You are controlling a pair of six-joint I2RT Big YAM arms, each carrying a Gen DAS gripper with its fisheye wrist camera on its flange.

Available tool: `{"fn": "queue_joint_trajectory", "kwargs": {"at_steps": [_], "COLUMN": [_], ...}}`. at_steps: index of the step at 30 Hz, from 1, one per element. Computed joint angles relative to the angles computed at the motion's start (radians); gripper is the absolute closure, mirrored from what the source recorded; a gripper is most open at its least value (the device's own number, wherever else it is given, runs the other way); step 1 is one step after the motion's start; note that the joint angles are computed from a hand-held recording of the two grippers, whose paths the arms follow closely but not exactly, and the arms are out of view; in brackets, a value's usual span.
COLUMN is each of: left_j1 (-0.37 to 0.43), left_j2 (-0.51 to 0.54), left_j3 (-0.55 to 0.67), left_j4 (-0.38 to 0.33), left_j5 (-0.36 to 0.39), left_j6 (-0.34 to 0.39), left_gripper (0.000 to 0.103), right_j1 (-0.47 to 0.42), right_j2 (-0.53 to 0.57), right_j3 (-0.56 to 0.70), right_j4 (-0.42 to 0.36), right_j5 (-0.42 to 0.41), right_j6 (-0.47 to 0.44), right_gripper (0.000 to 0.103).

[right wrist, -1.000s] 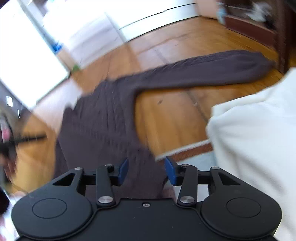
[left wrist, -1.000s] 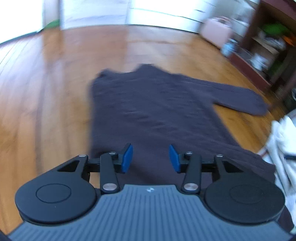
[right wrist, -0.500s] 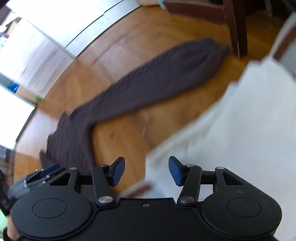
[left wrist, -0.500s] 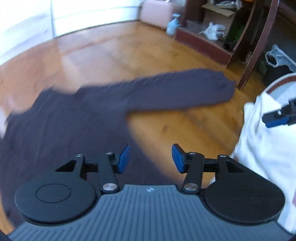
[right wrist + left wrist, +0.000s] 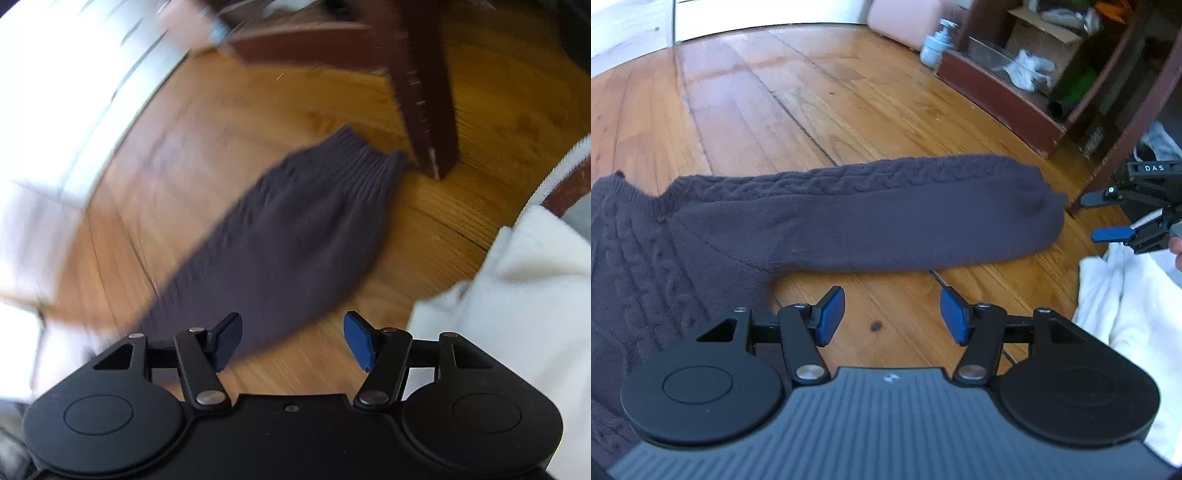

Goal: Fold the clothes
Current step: 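Open the right tool and release the folded hem, then grasp the ribbed sleeve cuff with the right tool and lay it across the body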

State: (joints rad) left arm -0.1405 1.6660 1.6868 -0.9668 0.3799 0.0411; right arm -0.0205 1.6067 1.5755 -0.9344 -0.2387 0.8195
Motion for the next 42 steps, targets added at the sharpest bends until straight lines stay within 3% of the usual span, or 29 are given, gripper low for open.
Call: {"fn": "queue_joint_trajectory", "kwargs": {"at_steps": [4, 8, 12, 15, 16, 17, 19, 21, 23, 28, 32, 34, 36, 39, 42], "left_j1": [0.035, 0.099, 0.136, 0.141, 0.144, 0.15, 0.164, 0.193, 0.233, 0.342, 0.456, 0.512, 0.57, 0.632, 0.665], "left_j2": [0.013, 0.007, -0.009, -0.016, -0.019, -0.02, -0.023, -0.024, -0.043, -0.133, -0.233, -0.285, -0.332, -0.378, -0.425], "left_j3": [0.0, -0.03, -0.052, -0.05, -0.052, -0.053, -0.055, -0.054, -0.075, -0.148, -0.222, -0.249, -0.272, -0.317, -0.416], "left_j4": [-0.014, -0.018, -0.002, 0.005, 0.009, 0.01, 0.007, -0.015, -0.017, 0.019, 0.072, 0.055, 0.029, -0.053, -0.065], "left_j5": [0.018, 0.073, 0.12, 0.111, 0.108, 0.107, 0.118, 0.173, 0.227, 0.246, 0.259, 0.258, 0.262, 0.257, 0.233], "left_j6": [-0.021, -0.09, -0.066, -0.033, -0.029, -0.026, -0.032, -0.057, -0.107, -0.176, -0.233, -0.206, -0.164, -0.089, -0.079], "left_gripper": [0.045, 0.043, 0.043, 0.043, 0.043, 0.043, 0.043, 0.043, 0.043, 0.043, 0.043, 0.043, 0.042, 0.04, 0.04], "right_j1": [-0.008, 0.003, 0.021, 0.061, 0.081, 0.103, 0.142, 0.188, 0.236, 0.388, 0.503, 0.553, 0.592, 0.636, 0.657], "right_j2": [0.05, 0.084, 0.138, 0.166, 0.184, 0.206, 0.222, 0.199, 0.172, 0.107, 0.014, -0.02, -0.029, -0.007, 0.027], "right_j3": [0.026, 0.03, 0.062, 0.073, 0.093, 0.119, 0.132, 0.097, 0.071, 0.065, -0.017, -0.075, -0.11, -0.136, -0.122], "right_j4": [-0.004, 0.051, 0.047, 0.05, 0.033, 0.015, 0.032, 0.138, 0.253, 0.488, 0.666, 0.71, 0.673, 0.532, 0.365], "right_j5": [0.039, 0.127, 0.184, 0.326, 0.379, 0.431, 0.518, 0.595, 0.622, 0.499, 0.204, 0.049, -0.087, -0.234, -0.206], "right_j6": [0.014, 0.045, 0.047, 0.01, -0.046, -0.118, -0.227, -0.303, -0.383, -0.589, -0.672, -0.705, -0.726, -0.8, -0.932], "right_gripper": [0.035, 0.034, 0.032, 0.032, 0.043, 0.081, 0.086, 0.086, 0.086, 0.087, 0.087, 0.087, 0.087, 0.087, 0.087]}}
